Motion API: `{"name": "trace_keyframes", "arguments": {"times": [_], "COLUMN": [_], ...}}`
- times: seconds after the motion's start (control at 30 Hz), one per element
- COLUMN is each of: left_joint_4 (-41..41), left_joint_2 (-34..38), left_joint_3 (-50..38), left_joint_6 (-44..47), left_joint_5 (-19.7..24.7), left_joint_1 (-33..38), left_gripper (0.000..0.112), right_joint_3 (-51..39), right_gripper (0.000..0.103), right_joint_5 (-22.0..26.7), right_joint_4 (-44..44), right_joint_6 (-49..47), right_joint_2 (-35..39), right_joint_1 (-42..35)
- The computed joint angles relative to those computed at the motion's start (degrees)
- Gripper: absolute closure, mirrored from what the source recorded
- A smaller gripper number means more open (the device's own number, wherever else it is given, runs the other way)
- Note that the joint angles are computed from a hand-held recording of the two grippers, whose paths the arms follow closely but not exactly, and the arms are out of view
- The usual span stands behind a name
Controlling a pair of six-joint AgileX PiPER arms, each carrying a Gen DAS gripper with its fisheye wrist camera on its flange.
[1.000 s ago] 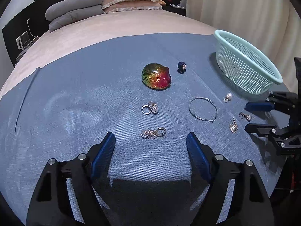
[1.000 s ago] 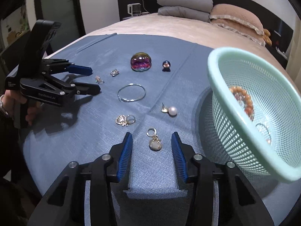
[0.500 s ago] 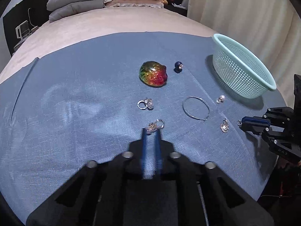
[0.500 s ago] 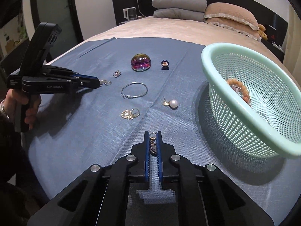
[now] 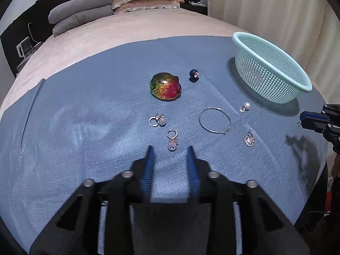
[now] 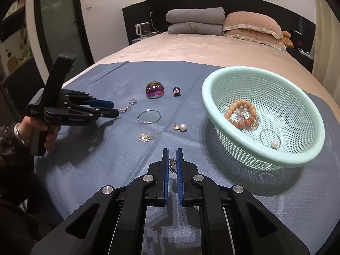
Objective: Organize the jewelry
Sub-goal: 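Carry the silver earring with the right gripper into the basket and release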
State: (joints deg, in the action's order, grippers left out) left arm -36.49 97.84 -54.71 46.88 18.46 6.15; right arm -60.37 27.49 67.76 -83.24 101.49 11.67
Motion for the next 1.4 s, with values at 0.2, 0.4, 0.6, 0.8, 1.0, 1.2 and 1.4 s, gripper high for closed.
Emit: {"name": "trace_keyframes", "arguments": {"times": [0.2, 0.4, 0.6, 0.8, 1.0, 1.2, 1.4], "left_joint_4": [6.86, 2.8, -3.59, -4.78, -1.45, 11.6, 17.88], "left_joint_2": [5.08, 4.65, -0.26, -7.25, -9.27, -3.56, 10.08], "left_joint_3": [-6.33, -4.99, -0.68, -2.07, -13.43, -32.34, -52.11], "left_joint_6": [-8.47, -4.97, 0.6, 2.31, -3.63, -15.51, -23.89], "left_joint_5": [2.3, 1.45, 2.44, 9.01, 14.76, 18.78, 25.74], "left_joint_1": [-1.42, -0.82, 0.68, 3.37, 0.52, -9.19, -15.09], "left_gripper": [0.061, 0.102, 0.102, 0.102, 0.102, 0.102, 0.102], "right_joint_3": [1.61, 2.99, 3.13, 2.16, -5.01, -13.58, -21.6], "right_gripper": [0.096, 0.096, 0.096, 0.096, 0.096, 0.096, 0.095], "right_joint_5": [-1.07, -1.72, 0.67, 2.32, 2.56, 3.43, 5.13], "right_joint_4": [0.1, 2.77, 5.37, 5.8, 2.53, 0.56, -1.76], "right_joint_6": [-0.93, -3.59, -6.19, -8.14, -6.19, -3.79, -0.25], "right_joint_2": [-0.84, -1.38, -3.13, -8.2, -10.0, -8.08, -0.97], "right_joint_1": [-0.54, -2.65, -6.01, -9.59, -10.72, -11.91, -13.2]}}
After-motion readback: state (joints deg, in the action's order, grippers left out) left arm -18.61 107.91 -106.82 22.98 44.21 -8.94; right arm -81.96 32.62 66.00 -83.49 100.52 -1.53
